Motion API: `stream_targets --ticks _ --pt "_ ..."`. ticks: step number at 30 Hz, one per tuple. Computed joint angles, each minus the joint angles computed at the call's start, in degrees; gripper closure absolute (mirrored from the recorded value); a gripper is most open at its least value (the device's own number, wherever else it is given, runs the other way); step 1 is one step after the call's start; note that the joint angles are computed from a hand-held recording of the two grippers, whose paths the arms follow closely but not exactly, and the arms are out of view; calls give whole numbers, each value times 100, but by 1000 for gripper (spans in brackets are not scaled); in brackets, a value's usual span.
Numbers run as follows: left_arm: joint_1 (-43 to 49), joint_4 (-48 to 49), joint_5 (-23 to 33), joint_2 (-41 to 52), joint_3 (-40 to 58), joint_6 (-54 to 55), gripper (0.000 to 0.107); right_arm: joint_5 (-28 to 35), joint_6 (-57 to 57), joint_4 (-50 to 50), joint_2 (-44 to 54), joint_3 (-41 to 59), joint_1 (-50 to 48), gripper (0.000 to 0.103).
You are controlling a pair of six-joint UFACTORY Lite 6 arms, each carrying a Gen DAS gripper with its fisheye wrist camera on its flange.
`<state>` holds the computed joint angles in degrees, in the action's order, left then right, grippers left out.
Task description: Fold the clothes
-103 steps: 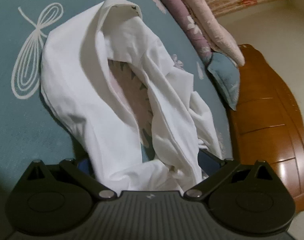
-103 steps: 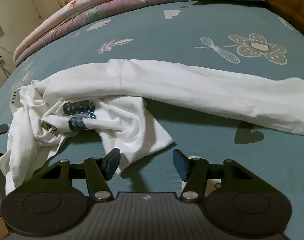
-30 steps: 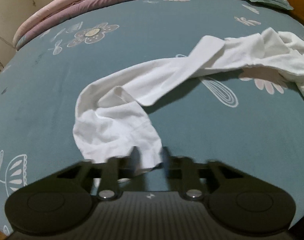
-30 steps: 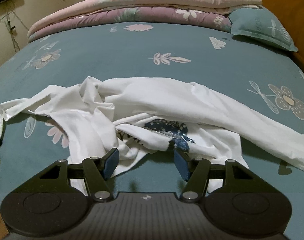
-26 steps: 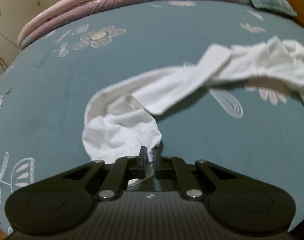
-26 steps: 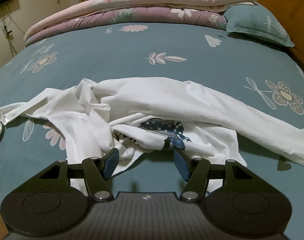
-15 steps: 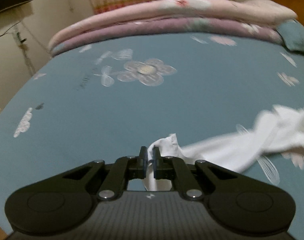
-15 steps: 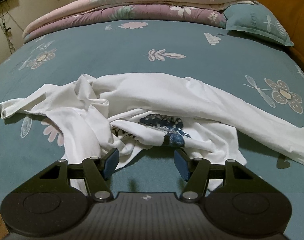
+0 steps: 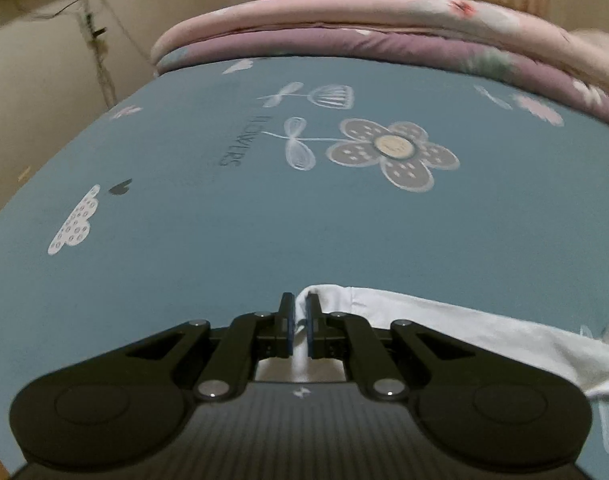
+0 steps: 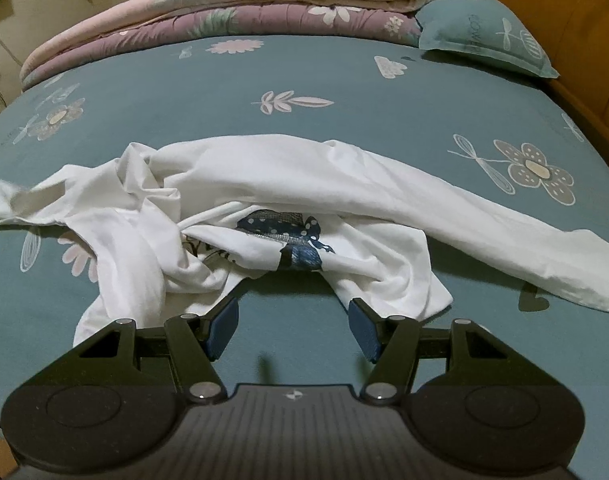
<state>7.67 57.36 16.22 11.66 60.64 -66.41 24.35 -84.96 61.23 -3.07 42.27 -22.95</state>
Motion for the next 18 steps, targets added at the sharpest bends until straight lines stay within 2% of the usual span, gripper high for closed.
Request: stream_targets --ticks 5,7,8,10,14,16,18 --pt "197 -412 7 592 745 411 103 -31 90 -77 -26 -11 181 37" --pt "161 -451 247 983 1164 368 93 -50 197 -189 -65 -33 244 37" --pt "133 -398 403 1152 1347 250 94 -61 244 -235 -97 -51 265 37" --pt "170 -296 407 1141 1270 -20 93 -54 279 -281 -163 -79 242 37" --pt "277 -216 327 997 983 -435 82 -15 314 -348 -272 -114 151 33" --pt "377 -638 44 726 586 -197 69 -2 326 -341 -237 -89 103 33" --pt "445 -1294 -287 438 126 257 67 19 306 -286 -170 -55 90 33"
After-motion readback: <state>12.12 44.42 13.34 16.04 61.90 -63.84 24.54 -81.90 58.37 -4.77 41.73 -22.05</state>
